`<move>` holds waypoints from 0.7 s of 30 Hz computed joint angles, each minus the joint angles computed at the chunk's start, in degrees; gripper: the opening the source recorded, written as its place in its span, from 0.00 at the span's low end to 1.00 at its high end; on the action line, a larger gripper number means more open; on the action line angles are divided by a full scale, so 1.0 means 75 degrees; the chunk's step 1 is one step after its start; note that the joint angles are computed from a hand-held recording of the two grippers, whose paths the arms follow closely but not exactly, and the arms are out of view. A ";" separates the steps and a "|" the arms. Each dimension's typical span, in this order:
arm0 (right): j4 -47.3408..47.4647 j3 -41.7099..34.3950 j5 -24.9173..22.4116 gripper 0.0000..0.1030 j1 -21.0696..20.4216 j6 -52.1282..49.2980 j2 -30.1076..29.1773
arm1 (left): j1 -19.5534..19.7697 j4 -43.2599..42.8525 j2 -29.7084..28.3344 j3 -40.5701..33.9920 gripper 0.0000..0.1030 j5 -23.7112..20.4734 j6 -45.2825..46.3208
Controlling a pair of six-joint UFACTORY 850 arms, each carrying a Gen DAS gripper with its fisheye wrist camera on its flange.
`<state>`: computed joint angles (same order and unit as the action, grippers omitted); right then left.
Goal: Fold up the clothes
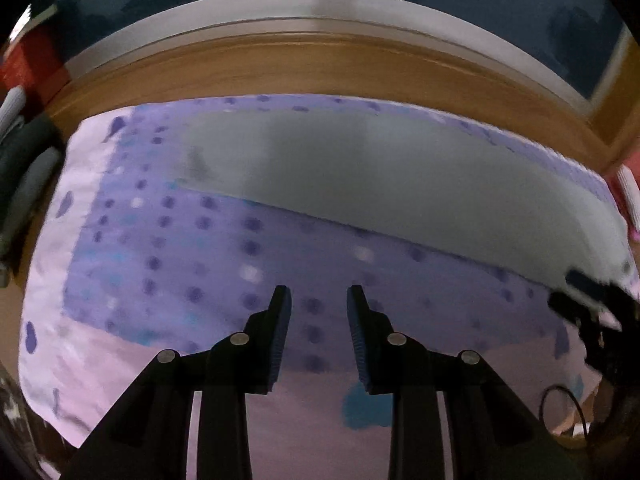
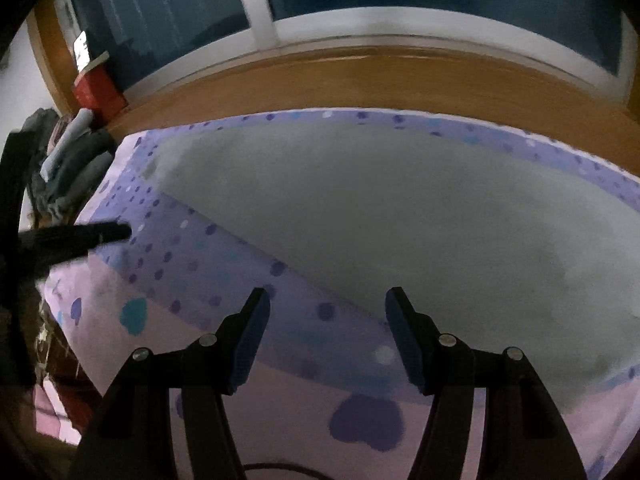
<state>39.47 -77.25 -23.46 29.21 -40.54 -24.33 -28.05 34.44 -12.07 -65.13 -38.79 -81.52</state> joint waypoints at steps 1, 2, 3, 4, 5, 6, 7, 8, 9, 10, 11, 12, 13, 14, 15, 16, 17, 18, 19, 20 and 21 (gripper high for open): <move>-0.0195 -0.0067 0.0045 0.59 0.0073 0.0232 -0.0074 | 0.0147 0.0058 0.0095 0.0115 0.28 0.0046 0.0005; -0.0418 -0.0142 0.0090 0.59 0.0148 0.0499 -0.0151 | 0.0315 0.0116 0.0185 0.0229 0.28 0.0115 0.0044; -0.0560 -0.0330 0.0111 0.59 0.0180 0.0770 -0.0281 | 0.0495 0.0150 0.0242 0.0304 0.28 0.0207 0.0165; -0.0700 -0.0535 0.0127 0.59 0.0207 0.1046 -0.0417 | 0.0682 0.0167 0.0275 0.0351 0.28 0.0313 0.0339; -0.0848 -0.0744 0.0139 0.59 0.0233 0.1329 -0.0556 | 0.0870 0.0180 0.0302 0.0391 0.28 0.0421 0.0518; -0.1003 -0.0958 0.0147 0.59 0.0259 0.1620 -0.0696 | 0.1059 0.0188 0.0324 0.0425 0.28 0.0528 0.0702; -0.1166 -0.1176 0.0151 0.59 0.0284 0.1916 -0.0838 | 0.1250 0.0191 0.0340 0.0452 0.28 0.0637 0.0890; -0.1338 -0.1402 0.0149 0.59 0.0310 0.2222 -0.0983 | 0.1411 0.0200 0.0332 0.0467 0.28 0.0770 0.1053; -0.1338 -0.1724 0.0063 0.59 0.0267 0.2443 -0.1182 | 0.1553 0.0212 0.0308 0.0473 0.29 0.0920 0.1202; -0.1224 -0.2086 -0.0015 0.59 0.0210 0.2510 -0.1409 | 0.1695 0.0218 0.0281 0.0476 0.29 0.1069 0.1355; -0.0975 -0.2463 -0.0131 0.59 0.0157 0.2257 -0.1647 | 0.1823 0.0145 0.0232 0.0470 0.29 0.1242 0.1575; -0.0734 -0.2856 -0.0262 0.59 0.0104 0.1983 -0.1893 | 0.1942 0.0009 0.0170 0.0457 0.29 0.1426 0.1852; -0.0610 -0.3387 -0.0592 0.59 0.0059 0.1613 -0.2225 | 0.2060 -0.0147 0.0104 0.0441 0.29 0.1607 0.2149; -0.0547 -0.3977 -0.0966 0.59 0.0017 0.1288 -0.2587 | 0.2144 -0.0268 0.0042 0.0421 0.29 0.1733 0.2389; -0.0782 -0.4608 -0.1361 0.59 0.0005 0.1202 -0.2965 | 0.2192 -0.0319 -0.0015 0.0407 0.29 0.1823 0.2534; -0.1208 -0.5271 -0.1725 0.59 0.0027 0.1279 -0.3352 | 0.2231 -0.0346 -0.0070 0.0397 0.29 0.1911 0.2648; -0.1598 -0.5915 -0.2087 0.57 0.0064 0.1298 -0.3724 | 0.2260 -0.0390 -0.0105 0.0404 0.29 0.1998 0.2742; -0.1967 -0.6643 -0.2494 0.54 0.0103 0.1295 -0.4140 | 0.2283 -0.0446 -0.0128 0.0421 0.29 0.2085 0.2824; -0.2354 -0.7338 -0.2861 0.51 0.0153 0.1357 -0.4533 | 0.2306 -0.0506 -0.0151 0.0438 0.29 0.2171 0.2910; -0.2613 -0.7848 -0.3156 0.49 0.0199 0.1336 -0.4827 | 0.2327 -0.0627 -0.0169 0.0453 0.29 0.2246 0.3068; -0.2855 -0.8418 -0.3481 0.47 0.0245 0.1305 -0.5153 | 0.2346 -0.0791 -0.0185 0.0467 0.29 0.2311 0.3276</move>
<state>18.06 -140.38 -49.57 31.05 -30.75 -62.97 -10.46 28.51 -13.46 -61.63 -21.47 -56.94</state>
